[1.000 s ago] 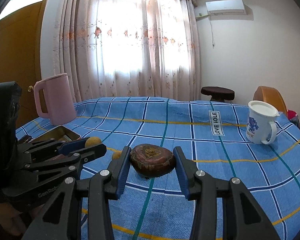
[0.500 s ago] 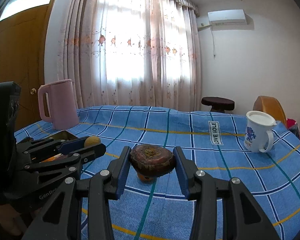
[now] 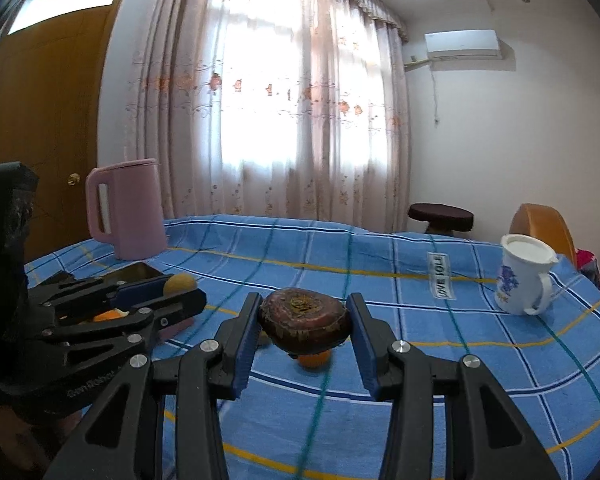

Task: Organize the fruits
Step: 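Carry the small fruit and brown wrinkled fruit over the tin box with both tools, then open both tools to drop the two fruits into the tin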

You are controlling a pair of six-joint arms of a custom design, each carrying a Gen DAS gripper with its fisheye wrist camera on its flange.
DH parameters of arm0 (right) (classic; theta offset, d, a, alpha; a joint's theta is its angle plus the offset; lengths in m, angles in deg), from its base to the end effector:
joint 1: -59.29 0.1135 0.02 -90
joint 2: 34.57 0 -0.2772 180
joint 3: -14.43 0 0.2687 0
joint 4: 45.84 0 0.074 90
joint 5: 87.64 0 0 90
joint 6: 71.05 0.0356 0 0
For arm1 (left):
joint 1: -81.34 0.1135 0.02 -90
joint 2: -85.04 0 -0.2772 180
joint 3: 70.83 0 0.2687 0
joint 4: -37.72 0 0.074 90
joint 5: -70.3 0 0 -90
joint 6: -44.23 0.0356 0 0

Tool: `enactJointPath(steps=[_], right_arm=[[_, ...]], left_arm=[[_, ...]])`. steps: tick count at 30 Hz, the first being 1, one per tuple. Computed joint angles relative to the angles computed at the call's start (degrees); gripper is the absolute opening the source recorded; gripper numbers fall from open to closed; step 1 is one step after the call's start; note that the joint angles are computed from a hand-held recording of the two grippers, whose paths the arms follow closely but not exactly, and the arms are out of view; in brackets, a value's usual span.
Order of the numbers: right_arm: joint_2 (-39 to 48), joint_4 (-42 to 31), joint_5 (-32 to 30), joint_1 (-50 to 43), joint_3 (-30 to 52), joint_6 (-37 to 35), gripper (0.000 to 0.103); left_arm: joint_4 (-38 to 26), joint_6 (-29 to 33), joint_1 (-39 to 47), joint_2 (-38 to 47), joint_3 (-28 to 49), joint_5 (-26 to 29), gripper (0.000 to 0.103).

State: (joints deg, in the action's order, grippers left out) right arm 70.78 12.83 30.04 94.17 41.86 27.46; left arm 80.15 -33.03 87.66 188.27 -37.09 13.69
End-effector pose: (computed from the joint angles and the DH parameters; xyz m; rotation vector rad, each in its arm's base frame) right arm 0.2139 0.1290 0.0833 -0.1063 1.8645 0.0617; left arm 0.2705 0.0102 0.0845 0.4659 1.9241 -0.3786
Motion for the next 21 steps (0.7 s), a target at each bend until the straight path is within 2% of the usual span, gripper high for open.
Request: enactJointPath(steps=[5, 11, 21], right_arm=[[-3.2, -7.5, -1.8, 3.1, 4.3, 0.4, 0.045], [-1.6, -14.2, -4.3, 7.1, 11.6, 1.0, 0.045], [7.2, -22.6, -6.9, 12.9, 25.5, 0.4, 0.045]], left_arm=[[-4.9, 1.5, 6.7, -2.2, 1.2, 4.6, 0.029], [-12.5, 4.1, 16.6, -3.0, 5.0, 9.2, 0.028], [-22.0, 7.9, 27.1, 2.3, 14.6, 10.6, 0.028]])
